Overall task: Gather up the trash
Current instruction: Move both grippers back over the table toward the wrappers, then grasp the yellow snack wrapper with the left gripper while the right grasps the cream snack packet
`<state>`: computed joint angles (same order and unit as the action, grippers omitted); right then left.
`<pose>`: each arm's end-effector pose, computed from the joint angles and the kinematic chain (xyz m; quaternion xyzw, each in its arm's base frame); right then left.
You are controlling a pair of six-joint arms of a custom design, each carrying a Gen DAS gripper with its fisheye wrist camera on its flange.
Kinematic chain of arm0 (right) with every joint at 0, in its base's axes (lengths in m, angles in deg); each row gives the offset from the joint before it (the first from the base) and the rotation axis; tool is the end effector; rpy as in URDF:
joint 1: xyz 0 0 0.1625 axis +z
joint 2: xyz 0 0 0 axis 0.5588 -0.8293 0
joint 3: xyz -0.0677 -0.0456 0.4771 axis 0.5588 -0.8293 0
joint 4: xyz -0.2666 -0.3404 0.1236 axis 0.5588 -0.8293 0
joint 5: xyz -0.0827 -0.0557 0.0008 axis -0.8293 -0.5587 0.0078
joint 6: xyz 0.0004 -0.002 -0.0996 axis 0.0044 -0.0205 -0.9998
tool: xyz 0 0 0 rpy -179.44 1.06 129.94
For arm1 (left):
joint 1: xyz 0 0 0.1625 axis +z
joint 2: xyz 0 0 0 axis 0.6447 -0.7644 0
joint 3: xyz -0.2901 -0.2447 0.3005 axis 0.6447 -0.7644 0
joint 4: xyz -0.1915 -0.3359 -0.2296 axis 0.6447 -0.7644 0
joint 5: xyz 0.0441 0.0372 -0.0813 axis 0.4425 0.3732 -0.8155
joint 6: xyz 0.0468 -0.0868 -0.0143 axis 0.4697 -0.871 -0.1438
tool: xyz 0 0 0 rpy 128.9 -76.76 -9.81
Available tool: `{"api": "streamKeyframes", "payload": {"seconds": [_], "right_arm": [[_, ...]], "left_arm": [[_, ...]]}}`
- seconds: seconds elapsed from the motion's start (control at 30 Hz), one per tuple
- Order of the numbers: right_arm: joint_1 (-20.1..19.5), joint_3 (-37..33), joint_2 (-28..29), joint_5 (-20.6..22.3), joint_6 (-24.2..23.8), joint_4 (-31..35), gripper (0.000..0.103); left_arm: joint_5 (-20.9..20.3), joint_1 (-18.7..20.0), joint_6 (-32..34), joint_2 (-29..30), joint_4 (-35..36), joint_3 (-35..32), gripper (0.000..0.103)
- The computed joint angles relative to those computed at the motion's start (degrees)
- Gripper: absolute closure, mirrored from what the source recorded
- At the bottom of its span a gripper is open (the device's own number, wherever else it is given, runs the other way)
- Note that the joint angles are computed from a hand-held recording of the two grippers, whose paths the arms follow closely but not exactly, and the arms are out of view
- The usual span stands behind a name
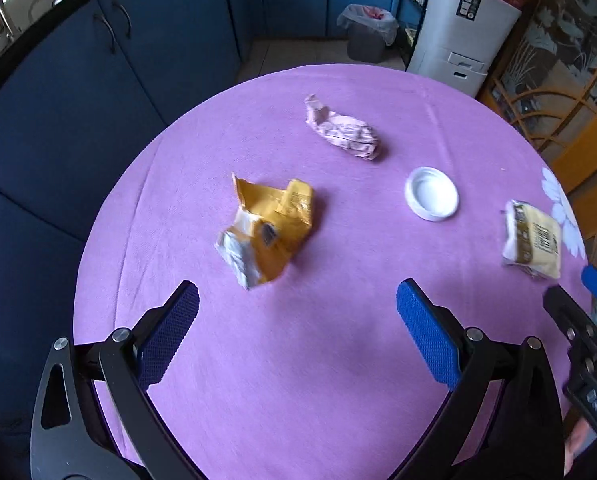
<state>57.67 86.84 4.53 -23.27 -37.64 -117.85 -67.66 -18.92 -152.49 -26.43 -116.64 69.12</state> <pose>0.1060 -0.3606 0.1805 0.3258 -0.8982 0.1464 0.2563 -0.2256 -0.2945 0.0579 -0.1537 0.8522 -0.2698 0.4210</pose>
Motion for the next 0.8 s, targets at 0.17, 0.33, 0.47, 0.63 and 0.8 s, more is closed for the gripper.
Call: {"api": "streamKeyframes", "payload": {"seconds": [0.17, 0.33, 0.47, 0.63, 0.8], "right_arm": [[2.4, -2.9, 7.3, -5.0, 4.2, -3.0, 0.027], [3.9, -4.4, 11.7, -9.9, 6.5, -7.3, 0.022], [4.4, -4.7, 13.2, -11.2, 5.9, -9.9, 0.024], [4.4, -4.0, 13.1, -11.3, 5.3, -12.3, 0.056], [3.9, -2.7, 11.3, -9.9, 4.3, -13.4, 0.070]], "left_arm": [[0.6, 0.8, 3.7, -1.4, -4.6, 2.8, 0.005], [2.1, 3.0, 8.3, -1.1, -9.8, 4.1, 0.006], [2.9, 3.8, 9.3, -0.4, -10.4, 4.2, 0.015], [3.9, 3.2, 9.5, -0.7, -10.6, 4.3, 0.043], [3.8, 2.1, 7.6, -2.8, -10.2, 5.1, 0.057]]}}
